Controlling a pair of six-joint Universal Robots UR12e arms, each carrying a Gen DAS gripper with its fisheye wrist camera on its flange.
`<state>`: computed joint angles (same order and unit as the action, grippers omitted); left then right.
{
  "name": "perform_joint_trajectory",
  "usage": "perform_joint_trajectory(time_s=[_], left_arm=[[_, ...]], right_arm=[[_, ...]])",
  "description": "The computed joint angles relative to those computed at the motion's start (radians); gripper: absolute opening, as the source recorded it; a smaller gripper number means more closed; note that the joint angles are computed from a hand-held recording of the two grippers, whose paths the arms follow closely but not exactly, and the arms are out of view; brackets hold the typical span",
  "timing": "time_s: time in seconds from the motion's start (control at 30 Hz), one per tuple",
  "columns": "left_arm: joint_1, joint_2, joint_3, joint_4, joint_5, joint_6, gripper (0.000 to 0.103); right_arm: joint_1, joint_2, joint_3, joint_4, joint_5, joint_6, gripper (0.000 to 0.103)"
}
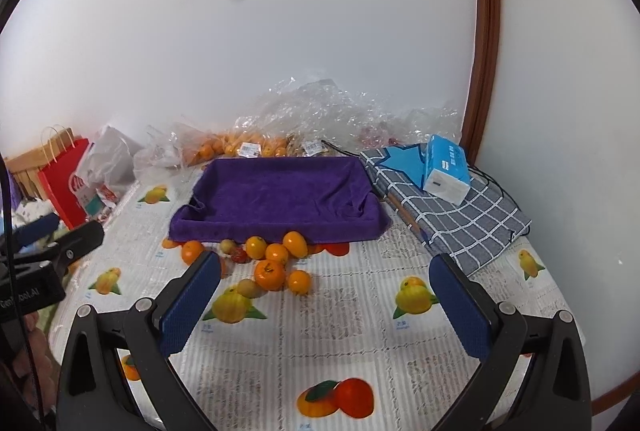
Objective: Organize fruits
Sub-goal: 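Grasp a small orange with the right gripper while the left gripper grasps another orange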
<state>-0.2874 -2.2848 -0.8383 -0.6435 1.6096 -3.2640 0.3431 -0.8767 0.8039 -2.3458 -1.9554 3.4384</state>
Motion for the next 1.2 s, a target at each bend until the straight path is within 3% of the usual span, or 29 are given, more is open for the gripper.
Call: perform_joint_trajectory(time_s=[0.23, 0.33, 0.57, 0.8, 0.97, 1.13, 1.2], left_arm=[[0.012, -0.044, 0.054, -0.052, -0.011, 0.020, 0.103], [0.022, -0.070, 0.083, -0.085, -0.008, 0.007, 0.103], [0.045, -0.127, 0.137, -0.173, -0.023, -0.021, 0.096], [0.061, -0.168, 0.165, -0.225, -0.067, -0.012, 0.092], [0.069, -0.198, 0.204, -0.253, -0.127, -0.007, 0.086], [0.069, -0.222, 0.237, -0.249, -0.159, 0.003, 0.082], [0.070, -0.237, 0.263, -0.252, -0.178, -0.008, 0.078]], right_arm=[[-0.020, 0.031, -0.019, 0.027, 0.040, 0.010, 0.102], [-0.030, 0.043, -0.023, 0.047, 0.058, 0.019, 0.097], [-0.056, 0.088, -0.048, 0.104, 0.165, 0.046, 0.068], [-0.059, 0.189, -0.171, 0.183, 0.237, 0.002, 0.046], [-0.067, 0.233, -0.238, 0.255, 0.272, -0.021, 0.043], [-0.070, 0.234, -0.225, 0.212, 0.290, -0.035, 0.043], [-0.074, 0.237, -0.230, 0.214, 0.308, -0.043, 0.038]])
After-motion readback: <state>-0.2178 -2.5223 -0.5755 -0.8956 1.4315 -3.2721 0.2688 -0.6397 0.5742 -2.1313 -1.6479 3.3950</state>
